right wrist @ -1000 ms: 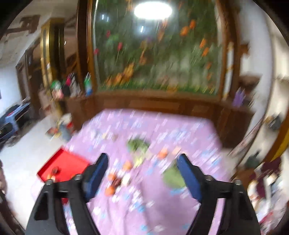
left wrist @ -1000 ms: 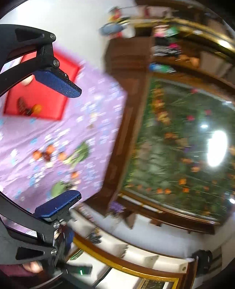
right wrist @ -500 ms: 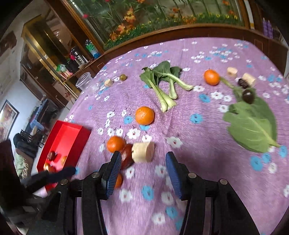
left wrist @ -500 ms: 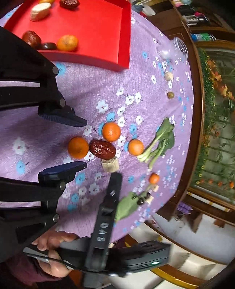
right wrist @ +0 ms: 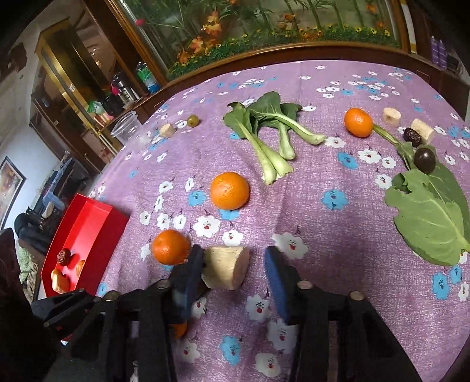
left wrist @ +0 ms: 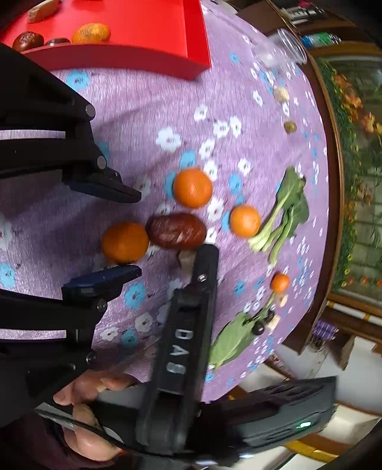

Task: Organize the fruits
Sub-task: 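Move the left tool to an orange while the right approaches a white cylindrical cake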

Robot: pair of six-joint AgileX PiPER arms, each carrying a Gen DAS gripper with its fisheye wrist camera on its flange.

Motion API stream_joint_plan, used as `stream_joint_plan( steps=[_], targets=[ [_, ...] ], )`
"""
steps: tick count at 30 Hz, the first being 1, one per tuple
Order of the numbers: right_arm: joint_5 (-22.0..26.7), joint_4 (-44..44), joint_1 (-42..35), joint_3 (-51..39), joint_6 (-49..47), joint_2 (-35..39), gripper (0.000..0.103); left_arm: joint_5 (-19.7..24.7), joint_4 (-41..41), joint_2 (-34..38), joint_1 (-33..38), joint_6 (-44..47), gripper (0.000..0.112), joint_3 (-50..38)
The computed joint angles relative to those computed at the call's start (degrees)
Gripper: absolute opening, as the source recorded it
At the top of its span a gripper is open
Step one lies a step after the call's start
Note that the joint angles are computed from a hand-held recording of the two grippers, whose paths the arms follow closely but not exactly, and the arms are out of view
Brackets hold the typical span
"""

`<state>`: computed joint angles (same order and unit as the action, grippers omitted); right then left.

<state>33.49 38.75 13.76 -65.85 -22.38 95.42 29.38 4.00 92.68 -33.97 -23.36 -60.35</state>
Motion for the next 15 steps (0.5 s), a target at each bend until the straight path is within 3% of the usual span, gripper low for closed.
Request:
stream_joint_plan(
  steps=[3, 4, 5, 6, 12, 15],
  targets=[
    [0.75, 2.44, -1.78, 0.49, -1.91, -0.49, 0.043, -0.52, 3.15, 0.68, -1.85, -2.94, 0.043, 0.36],
    [0.76, 2.09, -1.95, 0.53, -1.9, -0.71, 0.043, -0.13, 4.36, 0.82, -2.46, -4.01, 0.039, 0.18],
    [0.72, 1.7, -2.01, 0.54, -1.88, -0.86, 0.043, -0.51, 3.61, 0.57, -2.48, -3.58, 0.028, 0.36],
    [0.7, 1.61, -2.05, 0.55, -2.17, -0.92, 0.043, -1.15, 1.31, 0.31, -2.24, -1.81, 0.026, 0.65],
    [0.03, 3.44, -0.6, 0.67, -4.66, 0.52, 0.046, -0.07, 2.04, 1.61, -2.5, -4.87, 0.027, -0.95],
    [-0.83, 1.64, 0.09, 0.9, -3.66, 0.12, 0.046, 1.14, 6.48, 2.38, -4.18, -8.7, 0.028, -1.99]
  ],
)
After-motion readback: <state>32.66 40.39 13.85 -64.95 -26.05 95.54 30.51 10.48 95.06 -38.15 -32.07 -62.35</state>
